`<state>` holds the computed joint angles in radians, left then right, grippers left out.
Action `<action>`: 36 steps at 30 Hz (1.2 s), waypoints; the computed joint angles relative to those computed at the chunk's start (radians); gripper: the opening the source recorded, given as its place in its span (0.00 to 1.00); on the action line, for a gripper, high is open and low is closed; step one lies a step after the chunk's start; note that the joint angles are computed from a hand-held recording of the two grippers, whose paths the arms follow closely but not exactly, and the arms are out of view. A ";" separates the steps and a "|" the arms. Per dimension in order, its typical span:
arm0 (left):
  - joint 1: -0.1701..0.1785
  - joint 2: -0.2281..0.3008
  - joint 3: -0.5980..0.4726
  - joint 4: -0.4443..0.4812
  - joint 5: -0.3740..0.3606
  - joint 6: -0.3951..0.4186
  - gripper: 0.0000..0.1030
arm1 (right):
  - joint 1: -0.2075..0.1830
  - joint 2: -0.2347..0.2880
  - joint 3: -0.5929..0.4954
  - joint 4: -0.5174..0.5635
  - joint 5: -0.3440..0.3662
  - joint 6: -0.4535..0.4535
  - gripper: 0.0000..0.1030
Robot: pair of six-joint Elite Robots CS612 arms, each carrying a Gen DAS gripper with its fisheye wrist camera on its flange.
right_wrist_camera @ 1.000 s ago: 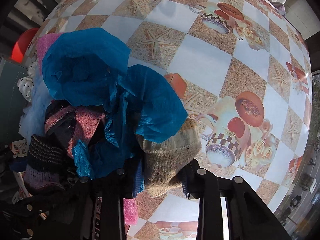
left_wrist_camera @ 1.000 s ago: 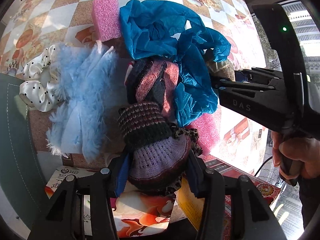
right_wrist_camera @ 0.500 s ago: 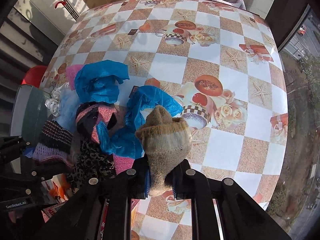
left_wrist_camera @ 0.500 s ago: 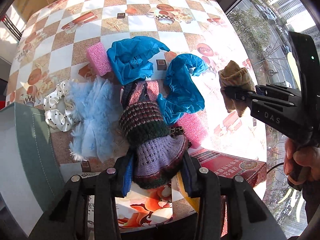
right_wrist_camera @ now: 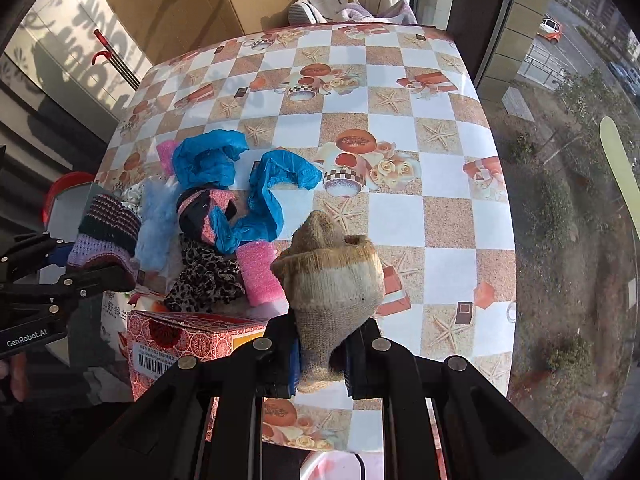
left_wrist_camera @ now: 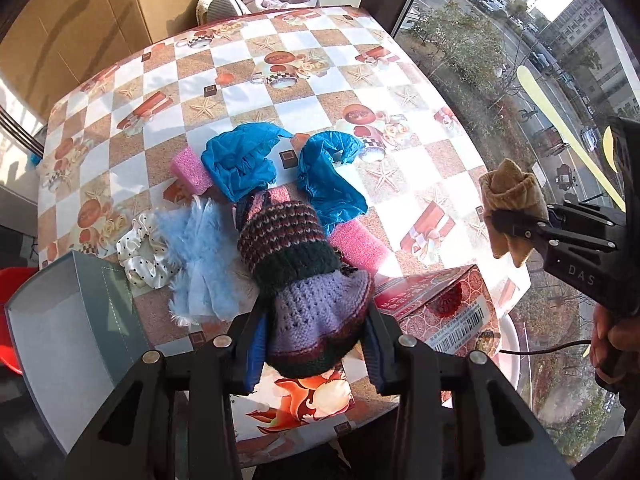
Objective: Organize soft objects
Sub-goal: 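Lift the knit hat with left tool while right tool lifts the beige sock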
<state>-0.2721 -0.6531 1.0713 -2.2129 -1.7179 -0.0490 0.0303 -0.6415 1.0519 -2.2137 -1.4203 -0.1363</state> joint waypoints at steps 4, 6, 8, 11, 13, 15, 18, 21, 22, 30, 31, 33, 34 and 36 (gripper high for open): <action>0.007 -0.034 0.051 -0.061 -0.034 0.026 0.43 | 0.002 -0.054 0.088 -0.046 -0.009 0.091 0.17; 0.011 -0.045 0.069 -0.079 -0.054 0.040 0.43 | 0.009 -0.073 0.119 -0.062 -0.025 0.116 0.17; 0.013 -0.056 0.088 -0.093 -0.068 0.060 0.43 | 0.016 -0.093 0.151 -0.081 -0.028 0.139 0.17; 0.020 -0.071 0.116 -0.118 -0.088 0.071 0.43 | 0.031 -0.118 0.189 -0.110 -0.046 0.151 0.17; 0.027 -0.075 0.126 -0.126 -0.102 0.062 0.43 | 0.038 -0.127 0.203 -0.120 -0.054 0.159 0.17; 0.035 -0.076 0.131 -0.132 -0.116 0.047 0.43 | 0.043 -0.132 0.211 -0.131 -0.059 0.165 0.17; 0.044 -0.079 0.136 -0.120 -0.140 0.040 0.41 | 0.043 -0.144 0.221 -0.151 -0.047 0.178 0.17; 0.044 -0.095 0.157 -0.128 -0.208 0.086 0.41 | 0.040 -0.154 0.233 -0.160 -0.016 0.151 0.17; 0.039 -0.102 0.164 -0.138 -0.207 0.110 0.41 | 0.040 -0.153 0.233 -0.154 -0.010 0.134 0.17; -0.014 -0.128 0.187 -0.137 -0.170 0.225 0.41 | 0.026 -0.148 0.227 -0.113 0.064 0.078 0.17; -0.017 -0.131 0.192 -0.140 -0.154 0.211 0.41 | 0.025 -0.148 0.225 -0.110 0.074 0.071 0.17; -0.018 -0.137 0.203 -0.148 -0.115 0.173 0.41 | 0.026 -0.147 0.220 -0.101 0.099 0.041 0.17; -0.018 -0.141 0.208 -0.149 -0.095 0.151 0.41 | 0.026 -0.146 0.217 -0.098 0.113 0.023 0.17; -0.013 -0.151 0.224 -0.156 -0.062 0.095 0.41 | 0.028 -0.141 0.206 -0.090 0.154 -0.007 0.17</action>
<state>-0.2848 -0.8045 1.2949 -2.3693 -1.7796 0.0462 0.0581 -0.7828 1.2580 -2.3038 -1.2664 -0.1434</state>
